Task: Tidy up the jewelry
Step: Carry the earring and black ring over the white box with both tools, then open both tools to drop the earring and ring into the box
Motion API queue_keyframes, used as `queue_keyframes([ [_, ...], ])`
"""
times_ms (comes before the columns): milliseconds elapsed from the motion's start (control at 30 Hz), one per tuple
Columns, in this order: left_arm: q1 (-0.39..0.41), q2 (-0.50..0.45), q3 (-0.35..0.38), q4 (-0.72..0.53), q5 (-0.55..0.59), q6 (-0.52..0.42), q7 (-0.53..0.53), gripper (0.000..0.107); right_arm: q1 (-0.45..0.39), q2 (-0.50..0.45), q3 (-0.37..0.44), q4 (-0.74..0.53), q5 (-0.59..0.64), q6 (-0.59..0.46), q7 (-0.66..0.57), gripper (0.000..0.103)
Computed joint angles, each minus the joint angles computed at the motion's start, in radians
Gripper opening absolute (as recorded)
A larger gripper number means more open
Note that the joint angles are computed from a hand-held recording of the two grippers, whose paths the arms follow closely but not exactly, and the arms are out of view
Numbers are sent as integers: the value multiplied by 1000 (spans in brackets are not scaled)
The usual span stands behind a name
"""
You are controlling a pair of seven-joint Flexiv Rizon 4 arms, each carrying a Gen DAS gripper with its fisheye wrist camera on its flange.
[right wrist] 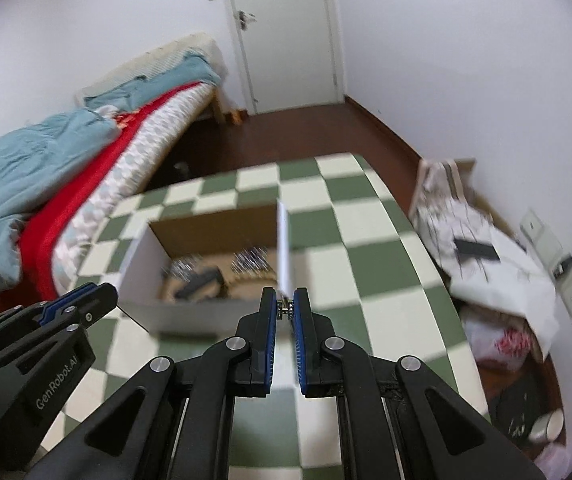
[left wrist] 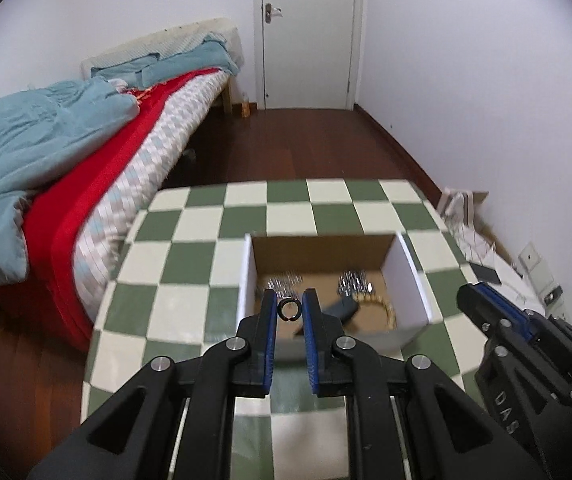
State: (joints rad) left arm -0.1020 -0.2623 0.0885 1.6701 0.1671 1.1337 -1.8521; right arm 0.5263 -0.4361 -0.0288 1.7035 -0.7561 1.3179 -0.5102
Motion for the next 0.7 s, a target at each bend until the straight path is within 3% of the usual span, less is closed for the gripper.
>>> queue_keyframes([
  [433,39,-62,-3,-106,-60,-37,50,10,18,-123,33,-245,106,-71,-189,9],
  [567,72,-109,-39,-153,-153,-97,129,10,13,-164,51,-316,166,-107,-250,9],
  [700,107,-170,-76,-224,-267,-182,213,10,-33,-236,130,-443,311,-188,-357,9],
])
